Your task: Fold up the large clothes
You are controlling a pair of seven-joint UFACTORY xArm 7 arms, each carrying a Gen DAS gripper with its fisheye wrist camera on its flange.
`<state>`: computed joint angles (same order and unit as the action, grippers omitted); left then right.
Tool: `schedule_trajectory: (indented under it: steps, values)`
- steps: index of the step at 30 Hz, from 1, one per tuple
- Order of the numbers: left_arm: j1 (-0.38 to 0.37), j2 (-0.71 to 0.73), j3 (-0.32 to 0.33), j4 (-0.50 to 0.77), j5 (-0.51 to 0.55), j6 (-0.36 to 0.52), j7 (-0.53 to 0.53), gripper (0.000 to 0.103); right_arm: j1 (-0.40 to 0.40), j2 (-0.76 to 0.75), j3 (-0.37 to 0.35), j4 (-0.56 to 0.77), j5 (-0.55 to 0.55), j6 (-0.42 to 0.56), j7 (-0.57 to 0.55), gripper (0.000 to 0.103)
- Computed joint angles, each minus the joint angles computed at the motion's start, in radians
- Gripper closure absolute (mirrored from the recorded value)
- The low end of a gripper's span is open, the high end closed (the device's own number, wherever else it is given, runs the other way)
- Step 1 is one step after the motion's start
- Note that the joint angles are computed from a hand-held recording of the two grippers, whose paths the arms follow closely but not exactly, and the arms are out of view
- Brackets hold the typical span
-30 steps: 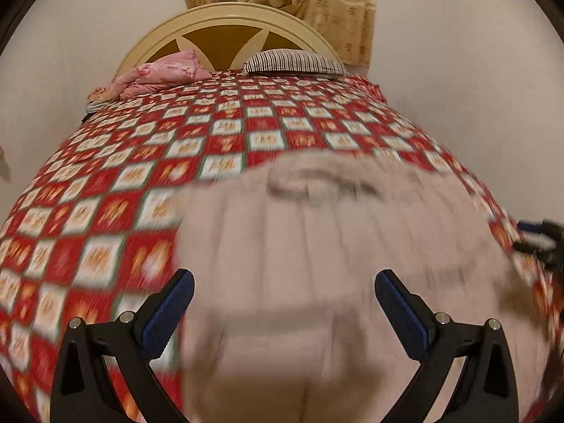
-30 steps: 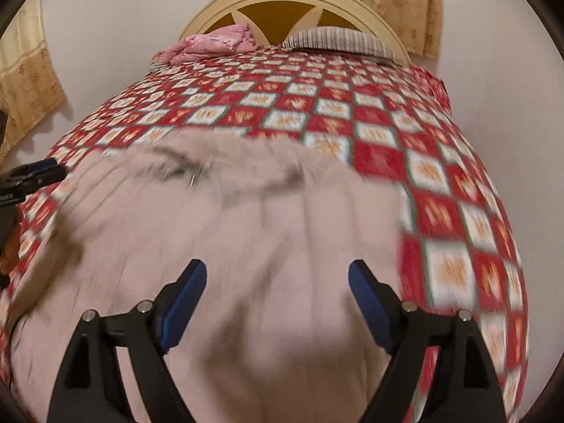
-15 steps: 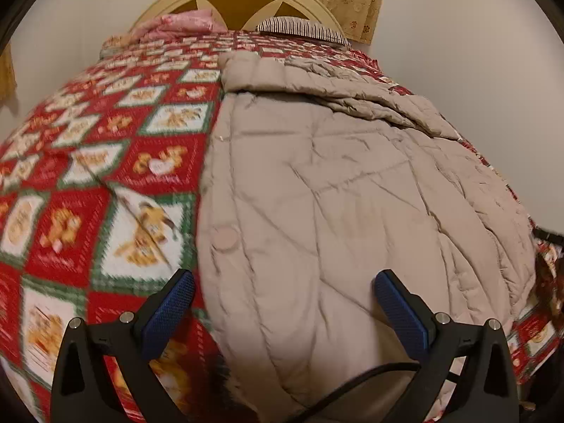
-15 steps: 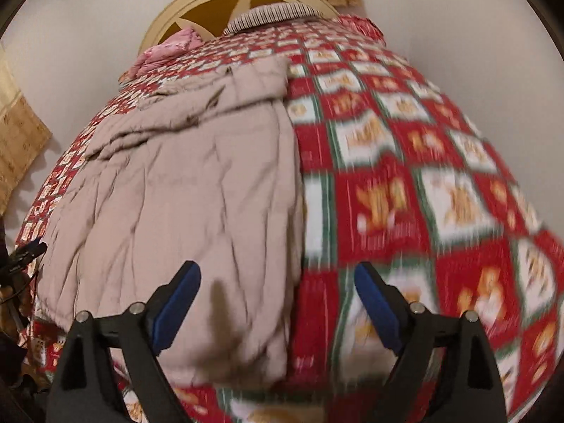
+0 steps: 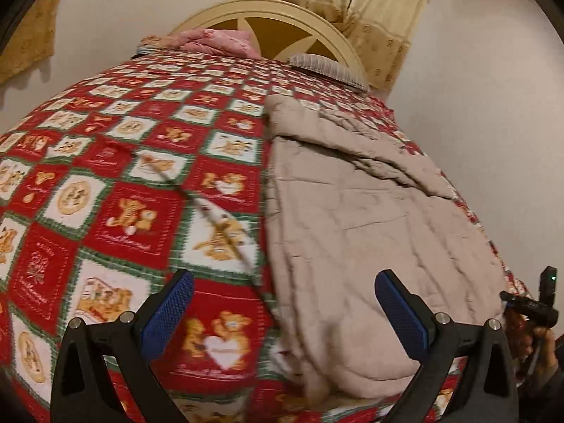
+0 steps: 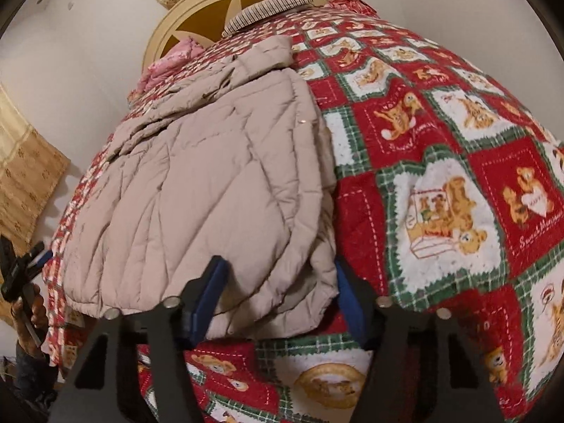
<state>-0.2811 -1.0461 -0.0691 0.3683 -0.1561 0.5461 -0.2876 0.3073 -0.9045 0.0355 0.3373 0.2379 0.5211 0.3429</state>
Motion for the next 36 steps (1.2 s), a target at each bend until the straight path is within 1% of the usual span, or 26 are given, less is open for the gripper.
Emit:
schedule_trajectory:
  steps: [1,2,3,4,6,8,9,10,11,12,13,14,15,16,18,19,21,22,23,25,29,31,32,33,35,36]
  values:
    - [-0.014,0.016,0.013,-0.002,-0.011,0.005,0.004,0.001,-0.001,-0.002,-0.001,-0.002,0.002,-0.002,0.003,0.046]
    - [-0.043,0.031,0.030,-0.008,-0.033,-0.003,0.014,0.001,-0.003,-0.002,0.004,-0.002,0.001,-0.001,0.008,0.049]
    - [-0.091,0.056,0.051,-0.012,-0.066,-0.025,0.031,0.001,-0.003,-0.003,0.010,-0.002,-0.001,0.000,0.014,0.052]
    - [-0.119,0.080,0.063,-0.011,-0.084,-0.036,0.049,0.001,0.001,-0.002,0.013,0.000,0.000,0.002,0.017,0.054]
    - [-0.124,0.142,0.025,0.009,-0.087,-0.027,0.040,0.001,0.018,0.001,0.007,0.002,0.010,0.003,0.018,0.059]
    - [-0.150,0.201,0.010,0.021,-0.105,-0.027,0.034,0.002,0.022,0.003,0.009,-0.001,0.012,0.001,0.020,0.060]
    - [-0.150,0.218,-0.005,0.025,-0.105,-0.023,0.026,0.002,0.021,0.003,0.011,-0.002,0.010,0.001,0.021,0.062]
    - [-0.115,0.211,-0.060,0.022,-0.068,-0.024,-0.003,0.003,0.024,0.003,0.009,-0.002,0.010,0.003,0.019,0.065]
    - [-0.101,0.209,-0.086,0.026,-0.042,-0.016,-0.017,0.007,0.029,0.004,0.005,-0.001,0.011,0.004,0.013,0.073]
    - [-0.087,0.198,-0.105,0.026,-0.017,-0.005,-0.033,0.018,0.040,0.002,-0.002,-0.003,0.016,-0.003,0.004,0.083]
    - [-0.062,0.175,-0.130,0.028,0.015,0.017,-0.058,0.026,0.047,0.000,-0.004,-0.002,0.022,-0.008,0.000,0.085]
    - [-0.055,0.156,-0.130,0.027,0.033,0.028,-0.066,0.048,0.052,-0.003,-0.002,0.000,0.024,-0.006,-0.001,0.087]
    - [-0.057,0.128,-0.119,0.023,0.046,0.036,-0.061,0.075,0.057,-0.008,-0.001,0.004,0.026,-0.005,-0.004,0.088]
    - [-0.069,0.091,-0.094,0.018,0.049,0.048,-0.045,0.084,0.069,-0.021,-0.004,0.004,0.032,-0.006,-0.009,0.089]
    - [-0.082,0.033,-0.067,0.013,0.043,0.059,-0.032,0.092,0.082,-0.052,-0.010,0.006,0.045,-0.006,-0.014,0.090]
    - [-0.101,-0.018,-0.045,0.008,0.029,0.064,-0.021,0.092,0.087,-0.074,-0.012,0.005,0.051,-0.004,-0.014,0.090]
    - [-0.132,-0.075,-0.020,0.011,0.000,0.062,-0.002,0.093,0.097,-0.134,-0.020,0.008,0.065,0.009,-0.013,0.091]
    - [-0.160,-0.114,-0.003,0.020,-0.025,0.060,0.008,0.093,0.100,-0.154,-0.015,0.018,0.069,0.017,-0.008,0.091]
    - [-0.176,-0.121,0.006,0.034,-0.044,0.049,0.018,0.093,0.099,-0.195,-0.008,0.030,0.068,0.038,-0.002,0.091]
    - [-0.210,-0.171,0.015,0.068,-0.082,0.044,0.029,0.093,0.099,-0.241,0.011,0.056,0.064,0.064,0.010,0.092]
    - [-0.258,-0.193,0.029,0.139,-0.135,-0.018,0.063,0.094,0.097,-0.371,0.027,0.122,0.062,0.097,0.029,0.094]
    - [-0.264,-0.173,0.040,0.174,-0.140,-0.047,0.090,0.093,0.085,-0.401,0.033,0.149,0.058,0.073,0.033,0.096]
    - [-0.270,-0.149,0.053,0.192,-0.142,-0.064,0.110,0.093,0.075,-0.407,0.037,0.166,0.053,0.051,0.036,0.100]
    - [-0.270,-0.123,0.065,0.204,-0.145,-0.076,0.124,0.093,0.064,-0.395,0.037,0.187,0.048,0.022,0.037,0.100]
    - [-0.282,-0.040,0.109,0.237,-0.165,-0.103,0.152,0.094,0.048,-0.329,0.024,0.229,0.032,-0.051,0.020,0.100]
    - [-0.287,0.014,0.131,0.258,-0.180,-0.115,0.161,0.094,0.055,-0.263,0.002,0.256,0.027,-0.099,-0.002,0.100]
